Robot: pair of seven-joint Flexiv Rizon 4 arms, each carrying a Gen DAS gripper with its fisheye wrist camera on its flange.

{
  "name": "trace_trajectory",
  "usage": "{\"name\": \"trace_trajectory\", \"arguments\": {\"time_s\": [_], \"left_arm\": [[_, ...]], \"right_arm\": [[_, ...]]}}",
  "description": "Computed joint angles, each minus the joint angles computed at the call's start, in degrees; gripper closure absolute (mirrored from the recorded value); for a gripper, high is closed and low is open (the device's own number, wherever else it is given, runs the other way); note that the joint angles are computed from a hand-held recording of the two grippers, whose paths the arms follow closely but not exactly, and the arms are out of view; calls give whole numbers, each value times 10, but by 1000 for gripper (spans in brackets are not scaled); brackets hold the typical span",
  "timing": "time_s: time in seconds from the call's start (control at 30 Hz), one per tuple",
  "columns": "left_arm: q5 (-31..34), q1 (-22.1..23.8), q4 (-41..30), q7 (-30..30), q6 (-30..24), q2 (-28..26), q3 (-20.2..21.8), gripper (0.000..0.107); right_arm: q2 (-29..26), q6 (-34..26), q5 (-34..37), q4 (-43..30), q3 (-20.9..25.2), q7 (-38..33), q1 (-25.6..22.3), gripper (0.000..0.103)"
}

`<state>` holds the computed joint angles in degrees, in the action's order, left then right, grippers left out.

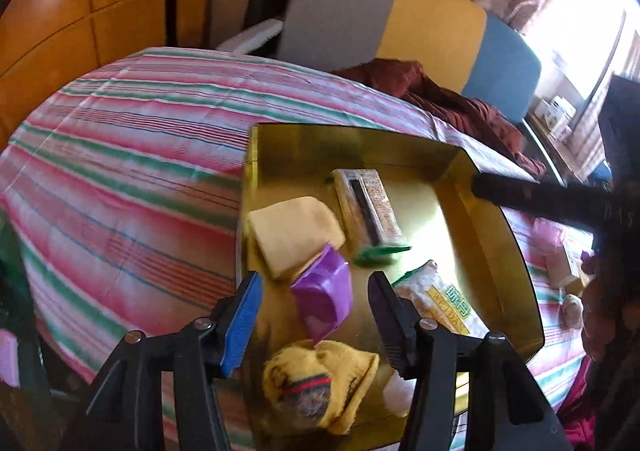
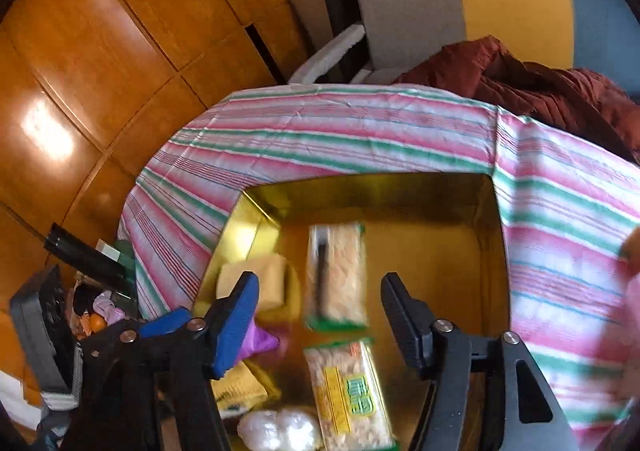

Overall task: Organize objects
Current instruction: 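Carry the purple packet and snack bar over the gold tray and open both tools, then move both tools back from the tray toward the remaining items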

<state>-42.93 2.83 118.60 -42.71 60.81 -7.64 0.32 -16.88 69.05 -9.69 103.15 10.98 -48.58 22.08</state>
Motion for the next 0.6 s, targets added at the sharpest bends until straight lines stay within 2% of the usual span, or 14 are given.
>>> {"name": "trace_trajectory", "arguments": {"time_s": [0.1,0.17,0.23,0.33,0.6], "left_arm": [[-14,-5,18,-9,30,14,2,51],[-14,-11,32,-11,56,24,3,51],[-14,-19,45,-8,85,33,2,51],[-14,-30,60,-2,116,46,2,51],[-26,-57,87,26,159,74,6,51]], "right_arm": [[23,4,-31,36,-15,34,12,27],[43,12,-82,69,-31,75,25,15],[56,18,-112,89,-32,92,25,13],[78,24,-196,123,-43,150,31,2],[114,37,-337,171,-34,253,9,0]]}}
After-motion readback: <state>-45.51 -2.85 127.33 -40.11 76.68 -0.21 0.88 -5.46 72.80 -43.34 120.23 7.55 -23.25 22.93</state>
